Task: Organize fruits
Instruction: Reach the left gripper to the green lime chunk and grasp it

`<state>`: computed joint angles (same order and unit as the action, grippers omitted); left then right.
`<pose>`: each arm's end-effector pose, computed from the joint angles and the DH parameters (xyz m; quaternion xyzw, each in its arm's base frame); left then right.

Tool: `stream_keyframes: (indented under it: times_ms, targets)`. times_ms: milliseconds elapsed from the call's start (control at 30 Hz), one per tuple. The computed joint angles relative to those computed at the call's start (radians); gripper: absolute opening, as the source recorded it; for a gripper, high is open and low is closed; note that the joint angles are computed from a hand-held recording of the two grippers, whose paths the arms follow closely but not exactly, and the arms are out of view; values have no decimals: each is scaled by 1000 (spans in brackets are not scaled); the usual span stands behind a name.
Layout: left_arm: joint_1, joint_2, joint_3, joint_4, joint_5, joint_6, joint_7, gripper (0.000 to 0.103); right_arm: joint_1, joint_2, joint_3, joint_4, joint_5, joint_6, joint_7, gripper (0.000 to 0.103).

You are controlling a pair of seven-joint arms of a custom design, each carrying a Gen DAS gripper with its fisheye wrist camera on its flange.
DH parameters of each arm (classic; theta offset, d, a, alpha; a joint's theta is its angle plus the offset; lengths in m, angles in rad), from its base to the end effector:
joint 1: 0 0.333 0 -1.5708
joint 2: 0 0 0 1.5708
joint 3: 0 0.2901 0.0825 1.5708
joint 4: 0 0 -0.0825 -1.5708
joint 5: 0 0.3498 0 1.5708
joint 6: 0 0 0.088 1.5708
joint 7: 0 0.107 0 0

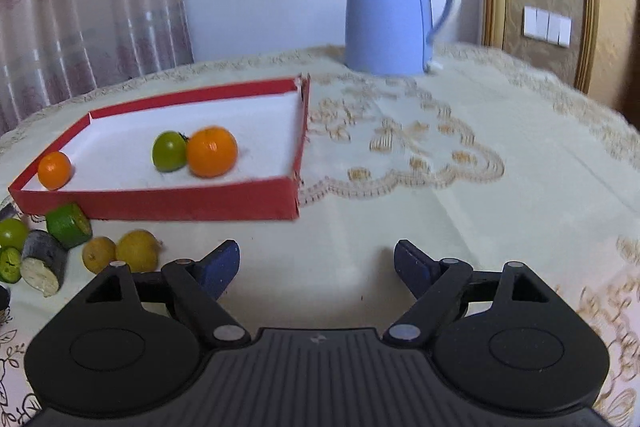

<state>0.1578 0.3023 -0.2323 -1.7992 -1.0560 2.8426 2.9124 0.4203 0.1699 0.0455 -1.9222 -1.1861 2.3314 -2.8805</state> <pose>0.6335 0.0124 0.4384 -0.4683 0.7567 -0.3821 0.2490 0.5354 0.2504 0.4283 -0.4161 0.7867 -0.3802 0.2518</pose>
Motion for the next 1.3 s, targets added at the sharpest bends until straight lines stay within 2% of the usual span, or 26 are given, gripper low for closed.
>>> stream_keyframes:
  times_ms: [67, 333, 400, 467, 533, 567, 667, 700, 833, 933, 1200, 1300]
  targets:
    - [-1, 0, -1, 0, 1, 2, -1, 103, 4, -6, -1, -8, -19, -3, 24, 85]
    - [-1, 2, -1, 2, 5, 3, -4, 103, 1, 12, 1, 15, 25, -6, -35, 91]
    - [-9, 2, 2, -1, 19, 16, -20, 103, 5, 24, 1, 32, 42, -22, -65, 92]
    - [-16, -1, 3, -7, 33, 36, -37, 103, 11, 33, 0, 46, 56, -36, -91, 97]
    - [-17, -4, -4, -13, 37, 55, -34, 103, 10, 31, -4, 41, 60, -19, -95, 99]
    - [-15, -9, -3, -11, 41, 40, -50, 103, 11, 30, -6, 39, 59, -17, -93, 99]
    - [-1, -20, 8, 12, 54, -75, -118, 103, 14, 28, -7, 38, 62, -20, -96, 99]
    - [-4, -20, 10, 18, 51, -79, -126, 103, 14, 29, -7, 38, 61, -18, -94, 99]
    - [-36, -5, 13, 32, 76, -18, -155, 103, 15, 28, -8, 38, 61, -19, -95, 99]
    - [-58, 12, 25, 39, 150, 5, -233, 103, 15, 28, -8, 38, 61, -19, -95, 99]
    - [-46, 32, -3, 30, 222, 76, -311, 103, 16, 29, -8, 39, 61, -19, -95, 99]
    - [-45, 36, -6, 28, 245, 93, -335, 100, 15, 29, -8, 39, 62, -19, -96, 99]
